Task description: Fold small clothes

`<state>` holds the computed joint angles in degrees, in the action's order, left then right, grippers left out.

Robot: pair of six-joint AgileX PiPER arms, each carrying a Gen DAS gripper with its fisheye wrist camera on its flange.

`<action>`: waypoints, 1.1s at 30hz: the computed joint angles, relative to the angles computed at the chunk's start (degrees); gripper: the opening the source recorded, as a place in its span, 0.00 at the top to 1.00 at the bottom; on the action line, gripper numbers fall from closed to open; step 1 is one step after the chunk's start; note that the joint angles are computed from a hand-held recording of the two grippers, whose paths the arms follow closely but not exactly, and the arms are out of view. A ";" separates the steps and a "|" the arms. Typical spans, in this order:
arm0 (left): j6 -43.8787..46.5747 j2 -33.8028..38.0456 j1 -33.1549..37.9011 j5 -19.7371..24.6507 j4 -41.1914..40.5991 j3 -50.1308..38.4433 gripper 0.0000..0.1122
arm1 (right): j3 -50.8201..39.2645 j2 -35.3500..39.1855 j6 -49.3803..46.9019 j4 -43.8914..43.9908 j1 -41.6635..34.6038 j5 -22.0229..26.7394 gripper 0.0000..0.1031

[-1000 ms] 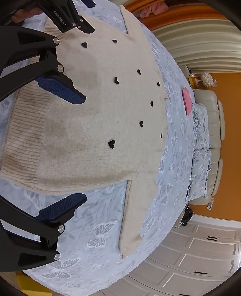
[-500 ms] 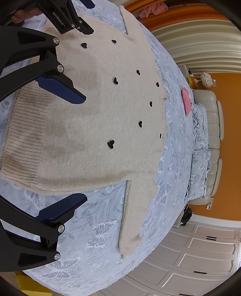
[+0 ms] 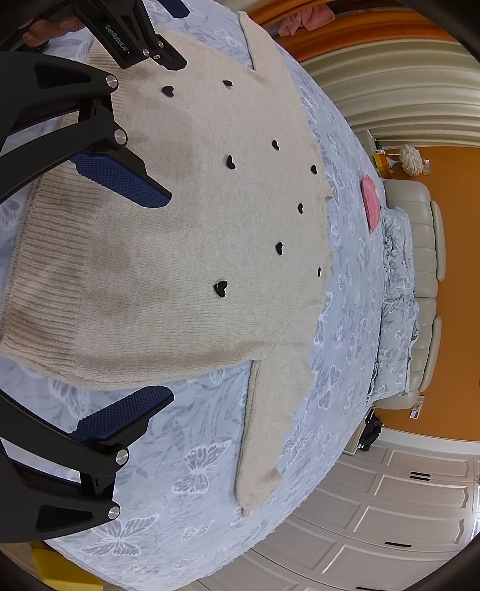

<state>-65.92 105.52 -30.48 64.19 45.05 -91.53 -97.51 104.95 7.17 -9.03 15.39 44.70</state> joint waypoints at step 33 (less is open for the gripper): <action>-0.84 0.43 -0.57 -0.11 0.11 0.02 0.14 | -0.58 -0.28 0.48 -0.54 0.59 0.87 0.07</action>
<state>-66.76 105.96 -31.05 64.08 45.16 -91.51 -98.09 104.68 7.65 -9.57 15.98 45.57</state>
